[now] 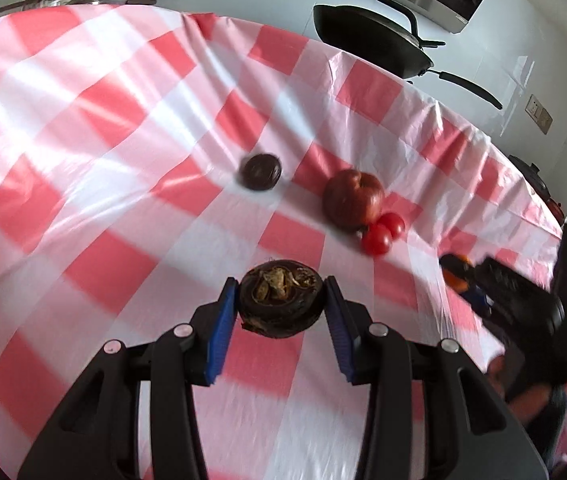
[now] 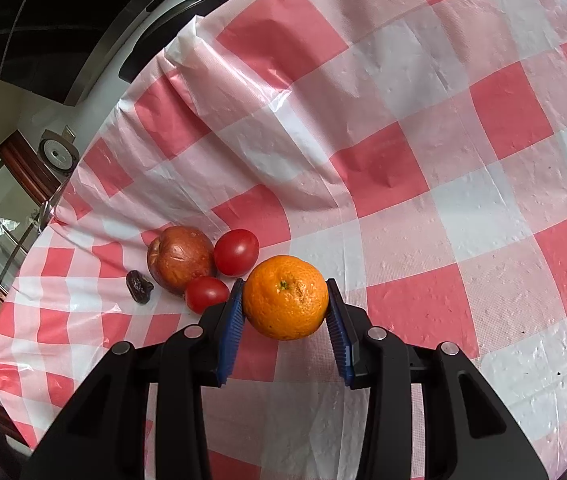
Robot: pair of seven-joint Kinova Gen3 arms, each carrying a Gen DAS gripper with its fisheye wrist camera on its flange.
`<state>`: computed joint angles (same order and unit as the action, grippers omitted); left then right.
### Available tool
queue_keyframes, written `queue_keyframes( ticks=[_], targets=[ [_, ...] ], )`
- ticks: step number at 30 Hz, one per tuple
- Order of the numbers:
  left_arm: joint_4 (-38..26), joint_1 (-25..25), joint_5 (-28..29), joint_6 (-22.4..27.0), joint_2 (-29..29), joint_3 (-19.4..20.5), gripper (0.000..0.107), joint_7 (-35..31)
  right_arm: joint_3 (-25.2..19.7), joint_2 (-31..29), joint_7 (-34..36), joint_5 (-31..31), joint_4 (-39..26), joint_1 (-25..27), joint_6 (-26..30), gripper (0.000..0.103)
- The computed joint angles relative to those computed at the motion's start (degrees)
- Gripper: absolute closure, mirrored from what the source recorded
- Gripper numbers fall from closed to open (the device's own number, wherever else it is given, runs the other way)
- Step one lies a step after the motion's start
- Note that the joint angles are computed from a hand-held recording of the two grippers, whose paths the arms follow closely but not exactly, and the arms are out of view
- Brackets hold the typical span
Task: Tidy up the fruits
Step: 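Carry the tangerine and passion fruit off the table over the white bin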
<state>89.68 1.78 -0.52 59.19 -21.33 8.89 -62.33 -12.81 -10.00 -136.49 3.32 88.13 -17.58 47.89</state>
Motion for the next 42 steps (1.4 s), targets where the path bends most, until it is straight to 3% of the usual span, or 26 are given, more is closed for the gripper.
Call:
queue_keyframes(
  ticks=[6, 18, 26, 42],
  targets=[
    [3.5, 0.3, 1.2, 0.5, -6.5, -1.0, 0.064, -0.3, -0.9, -4.4, -2.0, 0.1, 3.8, 0.8, -3.0, 0.064],
    [5.4, -1.3, 2.4, 2.4, -14.9, -0.8, 0.064, -1.9, -10.6, -15.2, -6.6, -3.2, 5.3, 1.3, 7.3, 0.064],
    [6.6, -0.7, 4.5, 8.7, -23.3, -7.6, 0.064, -4.1, -19.8, -19.9, -4.8, -5.2, 2.5, 2.1, 12.6, 0.064],
    [3.6, -2.1, -0.8, 20.9, -33.3, -16.9, 0.064, -14.0, -36.0, -18.0, 2.7, -10.9, -5.5, 6.2, 15.7, 0.064]
  ],
)
